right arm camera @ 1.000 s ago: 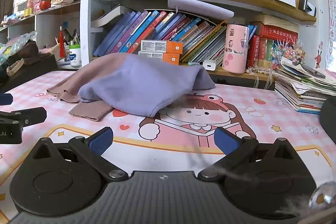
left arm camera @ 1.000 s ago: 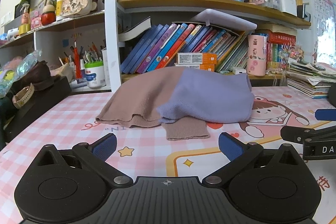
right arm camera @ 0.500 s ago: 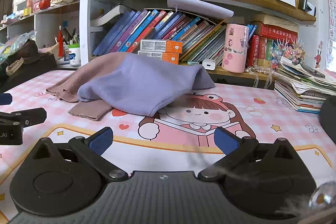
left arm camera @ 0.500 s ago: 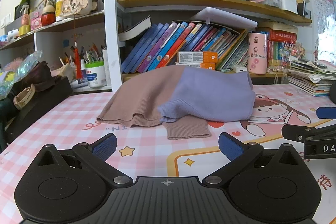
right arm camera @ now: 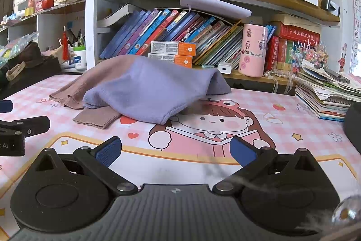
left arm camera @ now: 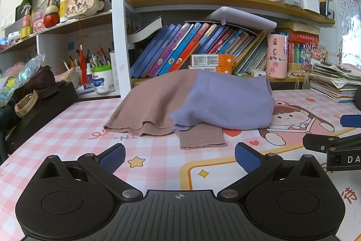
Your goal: Fold clothes
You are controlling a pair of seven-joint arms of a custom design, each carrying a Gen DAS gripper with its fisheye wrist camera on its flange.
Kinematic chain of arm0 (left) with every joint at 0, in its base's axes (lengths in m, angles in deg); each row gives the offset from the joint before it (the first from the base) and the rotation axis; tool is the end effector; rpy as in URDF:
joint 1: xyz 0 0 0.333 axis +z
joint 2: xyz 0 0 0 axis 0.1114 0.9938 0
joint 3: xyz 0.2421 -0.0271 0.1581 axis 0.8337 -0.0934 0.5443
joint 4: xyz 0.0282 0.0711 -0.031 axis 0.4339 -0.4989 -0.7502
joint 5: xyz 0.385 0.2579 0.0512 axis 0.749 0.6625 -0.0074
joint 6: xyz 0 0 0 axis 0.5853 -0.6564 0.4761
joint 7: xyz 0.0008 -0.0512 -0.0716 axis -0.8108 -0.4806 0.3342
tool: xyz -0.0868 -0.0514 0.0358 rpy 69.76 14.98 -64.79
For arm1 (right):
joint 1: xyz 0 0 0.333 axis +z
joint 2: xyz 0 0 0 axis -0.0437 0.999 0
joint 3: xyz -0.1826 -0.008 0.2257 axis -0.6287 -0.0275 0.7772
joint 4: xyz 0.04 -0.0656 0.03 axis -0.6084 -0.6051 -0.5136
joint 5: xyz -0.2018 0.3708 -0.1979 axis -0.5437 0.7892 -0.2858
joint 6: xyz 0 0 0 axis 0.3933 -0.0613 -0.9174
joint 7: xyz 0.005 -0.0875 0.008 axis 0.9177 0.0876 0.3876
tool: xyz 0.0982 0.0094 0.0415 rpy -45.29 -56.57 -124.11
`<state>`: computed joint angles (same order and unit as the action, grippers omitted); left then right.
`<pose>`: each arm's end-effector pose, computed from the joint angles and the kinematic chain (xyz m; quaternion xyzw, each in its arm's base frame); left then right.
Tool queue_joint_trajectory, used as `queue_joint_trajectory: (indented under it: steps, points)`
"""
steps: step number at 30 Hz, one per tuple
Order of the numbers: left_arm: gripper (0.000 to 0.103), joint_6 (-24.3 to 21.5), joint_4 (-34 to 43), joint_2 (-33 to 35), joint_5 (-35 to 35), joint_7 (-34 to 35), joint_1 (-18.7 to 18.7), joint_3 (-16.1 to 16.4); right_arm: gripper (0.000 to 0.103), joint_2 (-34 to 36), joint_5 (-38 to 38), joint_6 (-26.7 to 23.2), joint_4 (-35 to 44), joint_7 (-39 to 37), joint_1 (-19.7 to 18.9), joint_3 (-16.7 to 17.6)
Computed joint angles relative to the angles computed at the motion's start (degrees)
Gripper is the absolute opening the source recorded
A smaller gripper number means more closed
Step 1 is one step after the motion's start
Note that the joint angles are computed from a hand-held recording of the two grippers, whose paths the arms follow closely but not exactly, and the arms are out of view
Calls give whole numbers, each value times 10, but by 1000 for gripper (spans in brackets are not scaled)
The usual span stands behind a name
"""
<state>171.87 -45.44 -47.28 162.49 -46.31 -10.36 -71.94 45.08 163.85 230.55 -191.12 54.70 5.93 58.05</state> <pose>0.6398 -0.3217 0.4701 -0.5998 0.5666 -0.3642 0.4320 0.6767 0.0637 0.4662 -0.6862 0.4710 -0.3284 0.4466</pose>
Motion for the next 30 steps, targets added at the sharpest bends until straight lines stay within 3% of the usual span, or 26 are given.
queue_joint_trajectory:
  steps: [15, 30]
  points:
    - [103, 0, 2, 2, 3, 1, -1, 0, 103, 1, 6, -1, 1, -7, 0, 0]
    - [103, -5, 7, 6, -4, 21, -5, 0, 103, 6, -37, 4, 1, 41, -3, 2]
